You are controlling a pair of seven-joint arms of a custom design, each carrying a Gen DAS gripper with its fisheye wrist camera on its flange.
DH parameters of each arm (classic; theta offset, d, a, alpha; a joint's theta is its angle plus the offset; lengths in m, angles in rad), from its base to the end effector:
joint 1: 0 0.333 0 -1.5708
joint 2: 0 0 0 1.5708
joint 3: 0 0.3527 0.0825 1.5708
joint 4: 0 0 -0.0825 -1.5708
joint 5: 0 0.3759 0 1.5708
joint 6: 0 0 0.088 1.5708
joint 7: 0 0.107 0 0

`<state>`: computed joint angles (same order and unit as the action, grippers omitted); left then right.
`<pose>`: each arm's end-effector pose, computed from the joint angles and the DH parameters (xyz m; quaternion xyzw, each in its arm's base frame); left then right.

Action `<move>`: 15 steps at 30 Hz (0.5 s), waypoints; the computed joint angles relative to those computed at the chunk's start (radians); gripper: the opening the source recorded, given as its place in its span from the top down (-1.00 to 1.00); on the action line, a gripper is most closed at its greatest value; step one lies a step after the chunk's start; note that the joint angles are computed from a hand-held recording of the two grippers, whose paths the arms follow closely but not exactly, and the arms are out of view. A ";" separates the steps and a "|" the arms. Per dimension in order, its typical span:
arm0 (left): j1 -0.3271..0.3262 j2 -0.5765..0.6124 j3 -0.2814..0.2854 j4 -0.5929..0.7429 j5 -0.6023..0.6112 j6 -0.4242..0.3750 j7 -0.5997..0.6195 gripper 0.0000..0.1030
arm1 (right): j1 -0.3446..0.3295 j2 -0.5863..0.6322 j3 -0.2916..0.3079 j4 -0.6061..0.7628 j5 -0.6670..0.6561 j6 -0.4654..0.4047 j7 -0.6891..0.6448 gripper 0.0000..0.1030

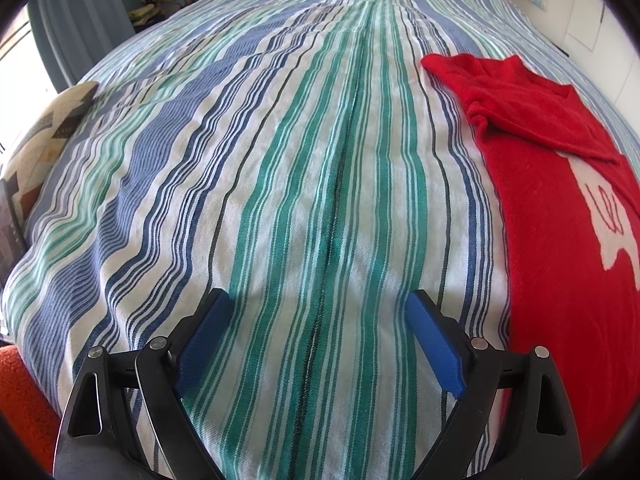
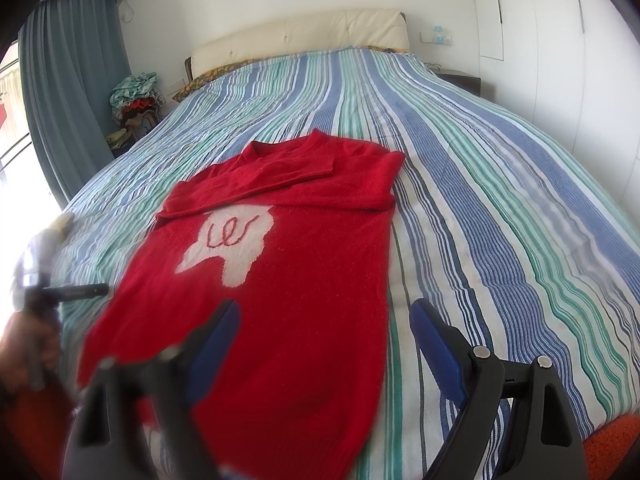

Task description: Fold small clothes

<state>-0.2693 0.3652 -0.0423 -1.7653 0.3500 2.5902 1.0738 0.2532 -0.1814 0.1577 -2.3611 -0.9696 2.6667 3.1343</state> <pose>0.6569 -0.2146 0.4458 -0.6616 0.7058 -0.1661 0.1912 0.4420 0.2222 0.4818 -0.5229 0.7630 -0.2708 0.2667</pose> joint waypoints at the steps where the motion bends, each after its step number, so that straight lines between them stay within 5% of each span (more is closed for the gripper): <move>1: -0.001 0.000 0.001 0.000 0.002 -0.001 0.000 -0.78 | 0.000 0.000 0.000 0.000 0.000 0.001 0.000 -0.67; 15: -0.006 0.002 0.003 0.003 0.019 -0.009 -0.008 -0.81 | 0.000 0.000 -0.001 0.000 0.001 0.000 -0.001 -0.67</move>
<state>-0.2749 0.3675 -0.0393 -1.7628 0.3685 2.5816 1.0663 0.2535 -0.1815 0.1570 -2.3611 -0.9689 2.6670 3.1330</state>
